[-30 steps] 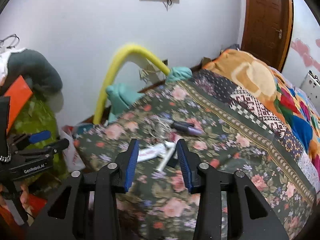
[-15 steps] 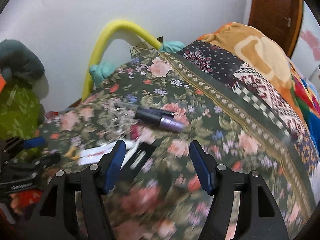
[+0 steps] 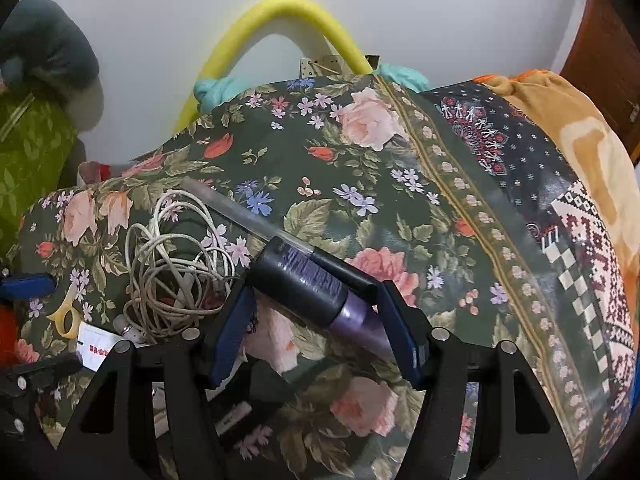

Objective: Collect trash
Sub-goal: 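Grasp the scissors with the left gripper while the right grasps the purple tube, then carry the scissors and purple tube over the white bin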

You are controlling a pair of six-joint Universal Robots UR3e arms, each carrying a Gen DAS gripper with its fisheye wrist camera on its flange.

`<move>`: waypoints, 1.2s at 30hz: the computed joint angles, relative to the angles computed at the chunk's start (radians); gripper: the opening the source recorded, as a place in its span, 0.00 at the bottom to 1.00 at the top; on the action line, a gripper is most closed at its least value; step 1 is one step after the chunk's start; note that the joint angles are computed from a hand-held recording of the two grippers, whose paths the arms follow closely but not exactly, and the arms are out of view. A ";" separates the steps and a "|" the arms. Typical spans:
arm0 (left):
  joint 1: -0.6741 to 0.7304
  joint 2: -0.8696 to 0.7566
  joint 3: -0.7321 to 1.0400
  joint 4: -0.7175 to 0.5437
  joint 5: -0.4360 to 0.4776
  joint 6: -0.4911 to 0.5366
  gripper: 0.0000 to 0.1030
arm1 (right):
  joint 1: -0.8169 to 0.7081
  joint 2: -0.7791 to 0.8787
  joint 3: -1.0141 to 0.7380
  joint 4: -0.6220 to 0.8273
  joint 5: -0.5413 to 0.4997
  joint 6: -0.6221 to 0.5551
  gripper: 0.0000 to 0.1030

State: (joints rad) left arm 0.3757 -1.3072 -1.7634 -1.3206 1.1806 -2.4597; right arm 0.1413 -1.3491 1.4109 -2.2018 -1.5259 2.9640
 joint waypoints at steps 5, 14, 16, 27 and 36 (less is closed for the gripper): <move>-0.003 -0.028 0.028 -0.008 0.009 -0.004 0.24 | -0.056 -0.047 0.028 0.047 0.116 0.053 0.32; 0.049 0.031 0.068 -0.136 -0.019 0.055 0.24 | -0.118 -0.221 0.158 0.141 0.181 0.138 0.23; 0.074 0.048 0.091 -0.178 -0.036 0.069 0.24 | -0.123 -0.256 0.175 0.164 0.164 0.153 0.23; 0.366 0.177 0.272 -0.540 -0.163 0.313 0.24 | 0.001 -0.373 0.048 0.282 0.042 0.261 0.22; 0.918 0.173 0.671 -1.228 -0.295 0.872 0.24 | 0.315 -0.235 -0.253 0.309 -0.091 0.435 0.23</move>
